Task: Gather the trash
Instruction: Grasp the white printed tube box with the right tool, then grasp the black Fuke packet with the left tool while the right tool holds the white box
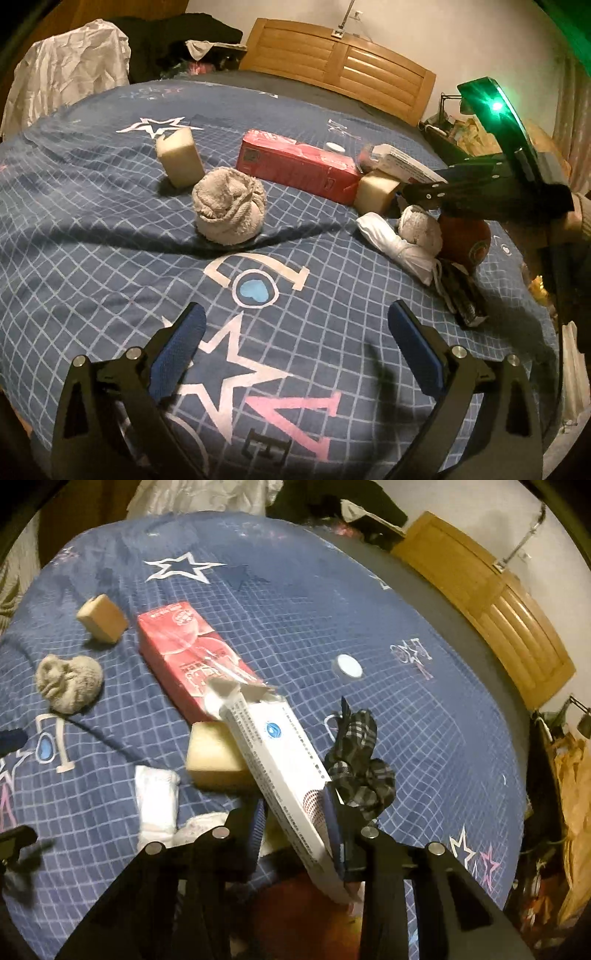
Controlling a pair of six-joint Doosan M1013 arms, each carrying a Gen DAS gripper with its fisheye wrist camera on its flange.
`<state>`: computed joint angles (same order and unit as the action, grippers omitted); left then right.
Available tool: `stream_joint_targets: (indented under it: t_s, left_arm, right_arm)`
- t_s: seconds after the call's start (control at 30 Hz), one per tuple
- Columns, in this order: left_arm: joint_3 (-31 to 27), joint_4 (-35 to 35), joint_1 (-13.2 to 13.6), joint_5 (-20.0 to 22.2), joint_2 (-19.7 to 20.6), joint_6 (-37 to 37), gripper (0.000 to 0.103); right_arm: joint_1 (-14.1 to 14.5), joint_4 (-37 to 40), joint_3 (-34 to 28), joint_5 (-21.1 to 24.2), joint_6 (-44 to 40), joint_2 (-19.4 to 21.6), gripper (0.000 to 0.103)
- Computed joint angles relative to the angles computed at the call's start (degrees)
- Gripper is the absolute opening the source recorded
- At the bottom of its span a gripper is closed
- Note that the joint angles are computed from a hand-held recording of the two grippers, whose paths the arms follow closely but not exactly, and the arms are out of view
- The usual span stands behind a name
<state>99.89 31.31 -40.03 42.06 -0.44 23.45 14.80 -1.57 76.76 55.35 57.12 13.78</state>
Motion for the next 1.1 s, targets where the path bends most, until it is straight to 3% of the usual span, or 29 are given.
stream_joint_targets:
  t_s: [0.2, 0.23, 0.27, 0.5, 0.7, 0.83, 1.1]
  left_arm:
    - [0.4, -0.25, 0.25, -0.7, -0.19, -0.1, 0.096]
    - [0.41, -0.33, 0.33, -0.82, -0.2, -0.05, 0.096]
    - [0.44, -0.42, 0.43, -0.96, -0.21, 0.04, 0.096]
    - [0.43, -0.61, 0.58, -1.21, -0.2, 0.19, 0.096]
    - [0.57, -0.19, 0.44, -0.95, -0.16, -0.09, 0.096]
    - [0.88, 0.32, 0.39, -1.51, -0.38, -0.9, 0.096]
    - [0.22, 1.49, -0.48, 0.97, 0.02, -1.27, 0.096]
  right_arm:
    - [-1.23, 11.8, 1.87, 4.52, -3.47, -4.03, 0.024]
    - [-1.83, 14.91, 2.17, 6.42, -4.87, -4.97, 0.016]
    - [-2.35, 17.19, 3.21, 6.97, -5.45, -6.55, 0.016]
    - [-9.14, 29.08, 14.02, -0.51, 0.86, -18.19, 0.016]
    - [-14.35, 33.01, 24.43, -5.42, 10.41, -26.6, 0.016]
    - [-17.19, 36.75, 30.07, -6.08, 13.81, -29.88, 0.016]
    - [-17.15, 42.26, 36.27, -7.43, 17.34, -31.26, 0.016]
